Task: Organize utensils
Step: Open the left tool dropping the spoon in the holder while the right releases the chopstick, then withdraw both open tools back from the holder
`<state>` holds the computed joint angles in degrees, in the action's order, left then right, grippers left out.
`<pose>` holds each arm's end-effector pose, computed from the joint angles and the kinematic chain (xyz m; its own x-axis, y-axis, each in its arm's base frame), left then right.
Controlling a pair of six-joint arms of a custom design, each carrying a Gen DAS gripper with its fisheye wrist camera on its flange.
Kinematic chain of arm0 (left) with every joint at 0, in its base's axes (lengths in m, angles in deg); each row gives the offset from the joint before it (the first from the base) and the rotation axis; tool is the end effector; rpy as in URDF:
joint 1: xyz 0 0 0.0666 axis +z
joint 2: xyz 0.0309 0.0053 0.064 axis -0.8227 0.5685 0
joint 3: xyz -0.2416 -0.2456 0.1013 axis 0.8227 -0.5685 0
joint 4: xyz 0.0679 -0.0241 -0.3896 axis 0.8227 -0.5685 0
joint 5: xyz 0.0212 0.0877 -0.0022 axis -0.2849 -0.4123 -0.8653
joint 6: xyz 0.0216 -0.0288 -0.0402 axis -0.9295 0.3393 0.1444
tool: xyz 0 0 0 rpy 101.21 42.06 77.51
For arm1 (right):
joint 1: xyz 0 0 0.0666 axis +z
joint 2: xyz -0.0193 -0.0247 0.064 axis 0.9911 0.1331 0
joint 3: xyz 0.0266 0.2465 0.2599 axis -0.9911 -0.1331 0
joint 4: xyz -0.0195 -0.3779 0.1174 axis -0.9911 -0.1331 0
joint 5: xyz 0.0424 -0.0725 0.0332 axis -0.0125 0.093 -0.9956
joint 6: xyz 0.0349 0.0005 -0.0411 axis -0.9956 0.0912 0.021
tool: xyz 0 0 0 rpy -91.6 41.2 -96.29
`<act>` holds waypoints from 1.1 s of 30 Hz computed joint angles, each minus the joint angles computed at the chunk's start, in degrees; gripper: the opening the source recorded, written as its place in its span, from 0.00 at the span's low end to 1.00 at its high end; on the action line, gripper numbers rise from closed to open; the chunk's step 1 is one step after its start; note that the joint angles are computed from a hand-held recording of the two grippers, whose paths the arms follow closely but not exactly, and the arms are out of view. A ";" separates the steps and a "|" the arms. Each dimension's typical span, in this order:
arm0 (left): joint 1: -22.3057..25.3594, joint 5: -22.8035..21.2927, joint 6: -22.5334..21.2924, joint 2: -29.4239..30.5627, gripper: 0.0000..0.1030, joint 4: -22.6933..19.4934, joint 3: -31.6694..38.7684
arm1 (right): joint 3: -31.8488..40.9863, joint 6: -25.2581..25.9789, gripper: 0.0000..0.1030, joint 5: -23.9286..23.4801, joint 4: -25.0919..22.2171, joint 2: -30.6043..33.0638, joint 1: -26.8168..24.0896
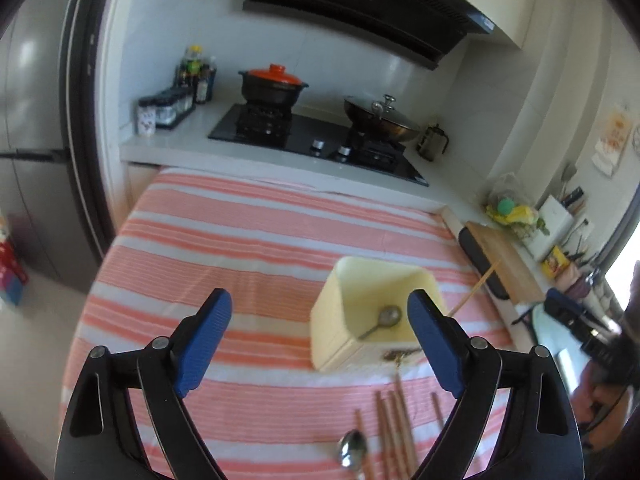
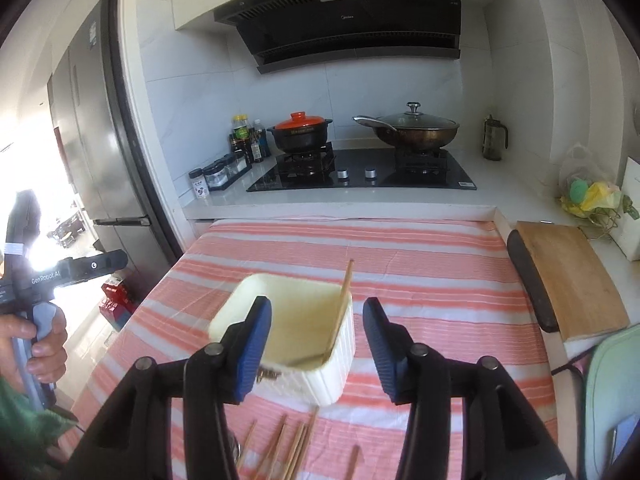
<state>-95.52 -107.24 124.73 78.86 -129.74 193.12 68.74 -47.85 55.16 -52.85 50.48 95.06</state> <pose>0.3760 -0.2918 0.5863 -0.5388 -0.3557 -0.7636 -0.2509 0.9331 -0.2576 0.4533 0.1153 0.6408 -0.5710 -0.2313 -0.7877 -0.5477 0.8221 0.1556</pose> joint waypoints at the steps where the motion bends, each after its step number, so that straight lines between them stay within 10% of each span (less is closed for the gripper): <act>1: -1.98 -2.61 0.50 -1.69 0.90 -0.91 -2.33 | -3.22 1.81 0.47 -0.65 -0.08 -3.01 -0.72; 7: -14.73 -14.08 13.09 -8.44 0.95 -7.54 -15.25 | -24.79 9.99 0.53 1.43 3.92 -21.85 -3.25; 13: -21.80 -10.75 30.55 -9.11 0.94 -10.54 -23.44 | -45.93 6.74 0.53 3.78 8.20 -39.39 -4.84; 23: -26.95 -7.26 33.29 2.19 0.99 -21.06 -16.20 | -60.62 3.64 0.53 8.22 5.07 -52.57 -4.89; 30: -28.13 -7.79 28.80 0.81 0.99 -10.96 -19.73 | -62.82 0.68 0.53 10.35 6.93 -54.35 -3.15; 33: -27.86 -8.54 29.71 1.52 0.99 -12.87 -18.89 | -63.50 -0.69 0.53 10.17 6.57 -53.97 -2.65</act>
<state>-123.38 -115.78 154.45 80.38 -142.61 174.22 5.24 -48.54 65.33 -46.28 -3.50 92.40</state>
